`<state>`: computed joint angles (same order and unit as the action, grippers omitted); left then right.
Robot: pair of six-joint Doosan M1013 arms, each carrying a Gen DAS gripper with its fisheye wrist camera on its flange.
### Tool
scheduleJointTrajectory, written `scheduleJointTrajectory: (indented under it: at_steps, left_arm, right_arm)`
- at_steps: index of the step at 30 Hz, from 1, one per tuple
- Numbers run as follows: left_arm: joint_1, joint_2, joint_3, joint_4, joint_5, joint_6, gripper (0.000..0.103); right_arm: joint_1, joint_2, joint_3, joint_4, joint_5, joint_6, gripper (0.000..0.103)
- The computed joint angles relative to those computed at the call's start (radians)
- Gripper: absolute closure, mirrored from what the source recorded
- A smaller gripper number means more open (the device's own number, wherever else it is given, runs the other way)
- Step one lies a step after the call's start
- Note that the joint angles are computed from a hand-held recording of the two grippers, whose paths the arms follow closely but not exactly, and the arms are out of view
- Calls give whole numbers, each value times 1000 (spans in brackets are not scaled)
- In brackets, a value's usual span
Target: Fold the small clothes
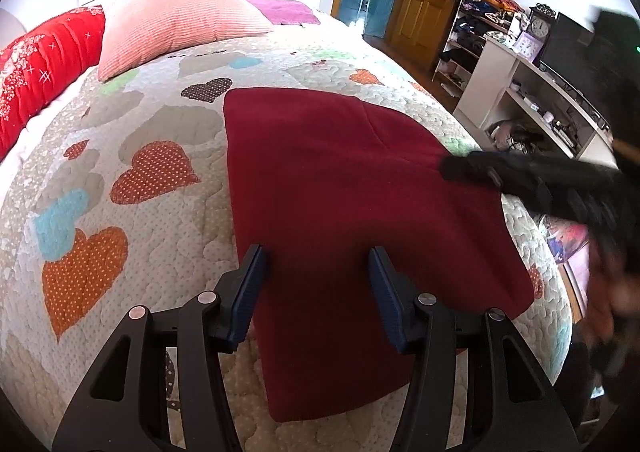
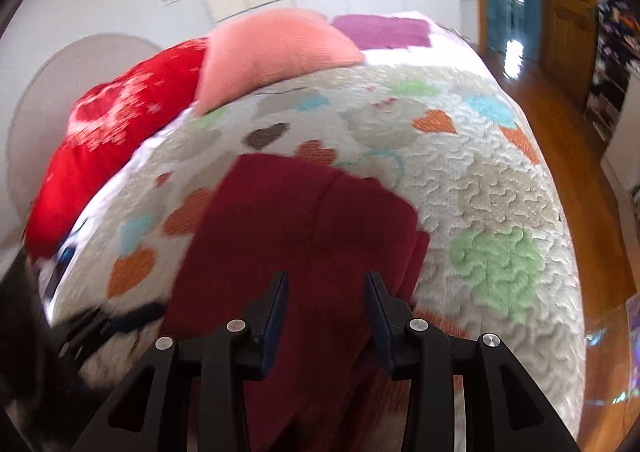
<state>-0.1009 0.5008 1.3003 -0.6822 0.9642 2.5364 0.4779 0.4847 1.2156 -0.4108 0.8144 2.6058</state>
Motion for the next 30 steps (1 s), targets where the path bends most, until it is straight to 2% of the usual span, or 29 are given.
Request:
scheduleJointTrajectory:
  at_steps: [4, 6, 10, 15, 18, 23, 30]
  left_arm:
    - [-2, -3, 5, 6, -13, -7, 51]
    - [-3, -6, 9, 11, -18, -9, 51]
    - [-7, -16, 22, 25, -40, -17, 51]
    - [0, -30, 38, 7, -75, -20, 51]
    - [4, -40, 48, -8, -103, -13, 49]
    - [14, -64, 69, -46, -164, 8, 48]
    - [23, -83, 80, -66, -215, 11, 48]
  right_arm:
    - [41, -4, 16, -31, 43, 1, 65]
    - [46, 7, 21, -22, 74, -9, 65]
    - [40, -4, 77, -26, 7, 64, 65]
    - [52, -26, 84, -52, 1, 125, 65]
    - [69, -44, 97, -120, -30, 207, 63]
    - [98, -48, 87, -247, -18, 343, 57]
    - [117, -28, 51, -315, 30, 379, 54]
